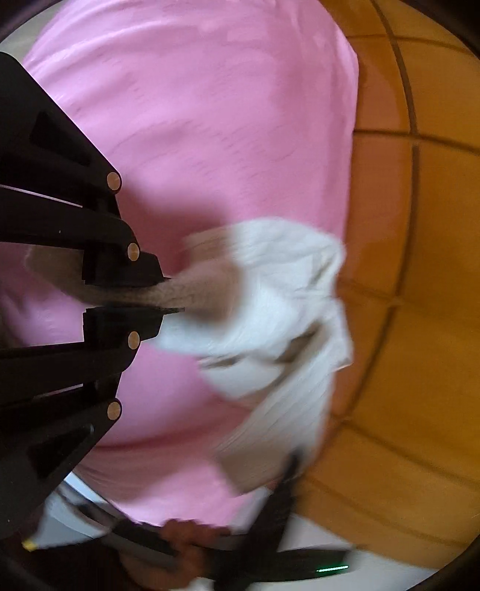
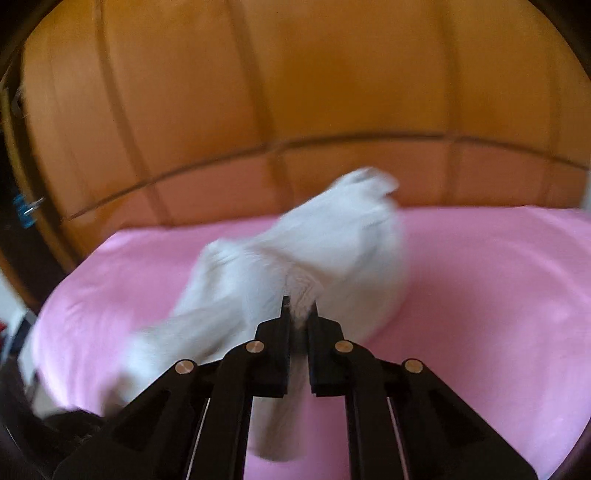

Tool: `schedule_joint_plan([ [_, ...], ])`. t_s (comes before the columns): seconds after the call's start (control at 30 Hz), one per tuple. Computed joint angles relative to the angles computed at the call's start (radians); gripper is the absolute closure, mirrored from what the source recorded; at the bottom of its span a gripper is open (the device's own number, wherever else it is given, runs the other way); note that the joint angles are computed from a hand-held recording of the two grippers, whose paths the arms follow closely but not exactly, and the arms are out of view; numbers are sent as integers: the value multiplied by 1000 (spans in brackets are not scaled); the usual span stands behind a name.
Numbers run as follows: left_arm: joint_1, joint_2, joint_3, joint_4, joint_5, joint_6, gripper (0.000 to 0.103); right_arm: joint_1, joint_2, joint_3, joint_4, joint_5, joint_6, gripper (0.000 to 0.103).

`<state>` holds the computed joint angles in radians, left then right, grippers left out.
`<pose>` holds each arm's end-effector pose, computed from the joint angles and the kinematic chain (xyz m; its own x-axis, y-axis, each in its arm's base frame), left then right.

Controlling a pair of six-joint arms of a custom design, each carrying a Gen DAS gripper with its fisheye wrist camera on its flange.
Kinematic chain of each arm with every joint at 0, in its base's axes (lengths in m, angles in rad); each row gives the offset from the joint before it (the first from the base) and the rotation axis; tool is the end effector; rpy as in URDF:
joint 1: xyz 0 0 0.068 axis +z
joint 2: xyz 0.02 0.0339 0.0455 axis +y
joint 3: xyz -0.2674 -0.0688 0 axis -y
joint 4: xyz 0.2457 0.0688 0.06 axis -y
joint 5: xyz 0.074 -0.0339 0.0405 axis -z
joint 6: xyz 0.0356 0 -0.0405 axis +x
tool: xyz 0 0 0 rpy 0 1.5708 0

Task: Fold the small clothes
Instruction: 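Grasp the white sweater with both grippers and lift it off the bedspread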

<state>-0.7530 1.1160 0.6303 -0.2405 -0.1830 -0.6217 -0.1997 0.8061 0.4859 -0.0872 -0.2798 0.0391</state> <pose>0.1718 -0.1521 0.2197 -0.7277 -0.1029 -0.6782 0.1837 0.9233 -0.3372 0.1846 -0.0273 0.2432 -0.3903 0.1173 -0.9132 -0.0426 0.9885 0.1452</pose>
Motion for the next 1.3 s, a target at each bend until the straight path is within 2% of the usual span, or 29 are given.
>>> schedule_joint_plan([
  [0.07, 105, -31, 16, 1, 60, 15, 97, -221, 79, 45, 16, -103, -30, 97],
  [0.17, 303, -48, 62, -12, 159, 56, 97, -421, 264, 135, 57, -185, -30, 97],
  [0.3, 518, 65, 223, -47, 207, 137, 97, -562, 567, 316, 104, -139, 0, 97],
  [0.37, 588, 117, 294, -74, 210, 140, 97, -593, 683, 410, 99, -93, 22, 97],
  [0.47, 712, 258, 462, -132, 161, 150, 97, -622, 822, 543, 75, -21, 59, 97],
  [0.53, 740, 370, 575, -151, 107, 144, 97, -635, 891, 627, 42, 12, 79, 96],
  [0.6, 771, 469, 682, -181, 61, 135, 97, -643, 939, 683, 18, 0, 102, 89],
  [0.63, 784, 504, 719, -199, 60, 128, 94, -641, 941, 687, 19, 12, 112, 74],
  [0.67, 793, 527, 745, -215, 60, 120, 78, -642, 929, 665, 37, 16, 118, 49],
  [0.7, 795, 551, 768, -233, 47, 105, 65, -645, 910, 634, 64, 4, 128, 44],
  [0.73, 796, 545, 759, -220, 35, 95, 38, -651, 895, 607, 91, -8, 128, 43],
  [0.77, 794, 520, 712, -170, 24, 86, 29, -649, 870, 564, 117, -18, 117, 43],
  [0.8, 787, 487, 652, -109, 24, 84, 29, -645, 839, 517, 124, -66, 91, 43],
  [0.87, 772, 483, 619, -100, 86, 106, 29, -650, 795, 447, 87, -221, 50, 44],
  [0.93, 750, 440, 509, -43, 172, 118, 32, -624, 786, 401, 41, -356, 1, 45],
  [1.0, 728, 419, 399, 24, 306, 125, 34, -572, 796, 359, -10, -481, -41, 51],
  [1.03, 715, 421, 364, 41, 364, 120, 39, -545, 815, 351, -30, -541, -44, 55],
  [1.1, 678, 443, 285, 99, 492, 89, 41, -466, 862, 326, -32, -639, -15, 61],
  [1.23, 604, 521, 217, 219, 611, 21, 44, -332, 915, 278, 130, -652, 151, 66],
  [1.3, 584, 562, 199, 298, 670, -52, 44, -304, 932, 274, 198, -667, 236, 68],
])
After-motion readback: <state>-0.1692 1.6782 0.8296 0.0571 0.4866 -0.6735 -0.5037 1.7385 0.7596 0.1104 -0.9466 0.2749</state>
